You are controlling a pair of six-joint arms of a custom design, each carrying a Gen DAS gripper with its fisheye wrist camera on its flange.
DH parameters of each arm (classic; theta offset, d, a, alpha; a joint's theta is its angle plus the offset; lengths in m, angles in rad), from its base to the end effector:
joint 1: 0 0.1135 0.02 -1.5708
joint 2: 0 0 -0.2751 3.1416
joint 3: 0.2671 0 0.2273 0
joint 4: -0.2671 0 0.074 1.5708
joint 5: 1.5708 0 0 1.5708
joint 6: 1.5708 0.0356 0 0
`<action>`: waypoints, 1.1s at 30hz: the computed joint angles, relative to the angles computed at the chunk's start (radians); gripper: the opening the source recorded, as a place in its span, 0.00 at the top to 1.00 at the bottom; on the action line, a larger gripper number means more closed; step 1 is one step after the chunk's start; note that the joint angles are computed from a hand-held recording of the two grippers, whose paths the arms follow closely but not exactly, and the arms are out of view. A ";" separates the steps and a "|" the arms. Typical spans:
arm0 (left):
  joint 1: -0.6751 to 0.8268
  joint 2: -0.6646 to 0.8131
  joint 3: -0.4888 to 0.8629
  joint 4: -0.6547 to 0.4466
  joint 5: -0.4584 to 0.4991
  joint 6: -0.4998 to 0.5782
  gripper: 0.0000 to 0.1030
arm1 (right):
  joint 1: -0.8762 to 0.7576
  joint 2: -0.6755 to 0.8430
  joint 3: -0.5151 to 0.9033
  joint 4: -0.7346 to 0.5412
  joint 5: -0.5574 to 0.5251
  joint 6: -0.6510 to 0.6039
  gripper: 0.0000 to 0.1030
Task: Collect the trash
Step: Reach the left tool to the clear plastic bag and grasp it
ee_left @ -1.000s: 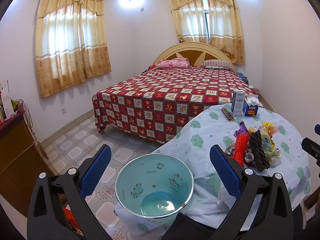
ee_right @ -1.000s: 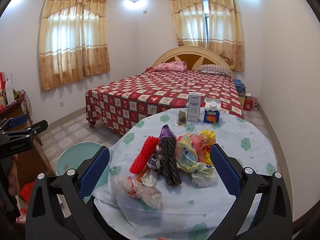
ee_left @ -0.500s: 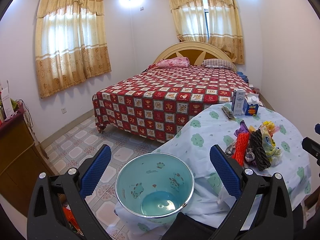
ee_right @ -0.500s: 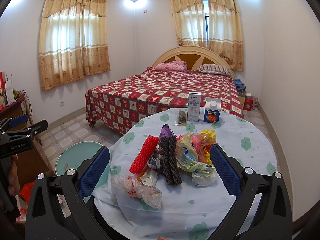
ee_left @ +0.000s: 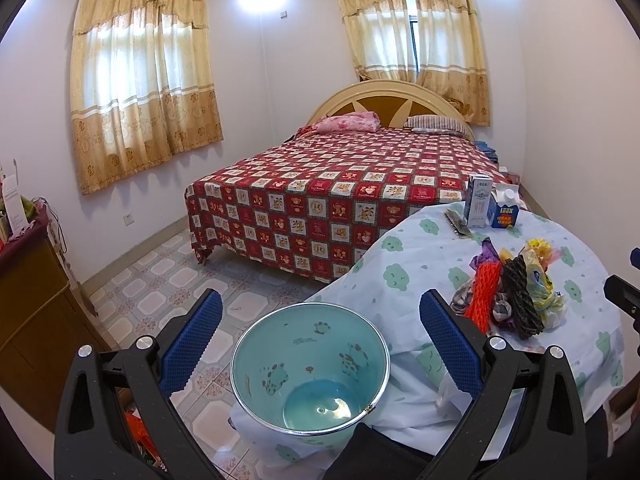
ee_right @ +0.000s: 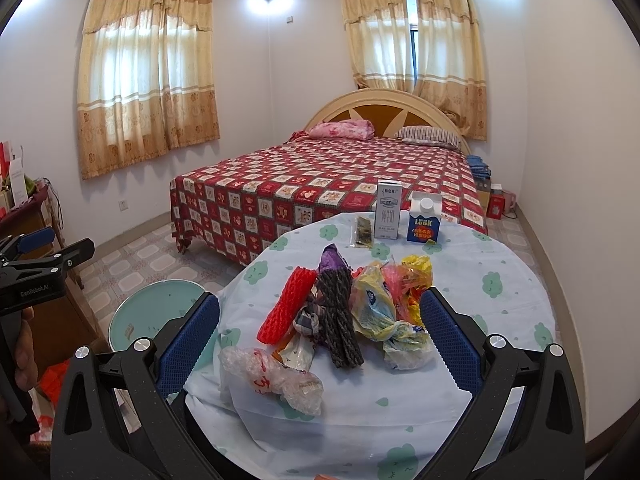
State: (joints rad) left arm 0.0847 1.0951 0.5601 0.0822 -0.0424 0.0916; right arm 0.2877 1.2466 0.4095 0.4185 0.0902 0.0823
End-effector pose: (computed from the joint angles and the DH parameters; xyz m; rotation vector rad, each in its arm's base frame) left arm 0.2108 0.0194 0.2500 -0.0199 2.0265 0.1544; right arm 0.2155 0.0604 0.2071 -0.1460 1.9853 0.1495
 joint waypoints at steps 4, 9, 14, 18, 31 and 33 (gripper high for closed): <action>-0.002 0.029 -0.036 0.040 0.008 0.007 0.06 | -0.041 0.038 -0.049 0.097 -0.002 -0.016 0.04; -0.160 0.140 -0.090 0.148 -0.096 -0.025 0.06 | -0.181 0.155 -0.093 0.199 -0.046 -0.046 0.04; -0.297 0.241 -0.149 0.272 -0.168 -0.048 0.06 | -0.327 0.322 -0.166 0.384 -0.105 -0.079 0.05; -0.413 0.381 -0.131 0.354 -0.234 -0.088 0.06 | -0.357 0.457 -0.171 0.508 -0.090 -0.098 0.07; -0.498 0.663 0.010 0.351 -0.153 -0.139 0.41 | -0.396 0.601 -0.131 0.567 -0.128 -0.099 0.15; -0.498 0.641 0.013 0.322 -0.101 -0.120 0.68 | -0.392 0.608 -0.128 0.569 -0.132 -0.098 0.15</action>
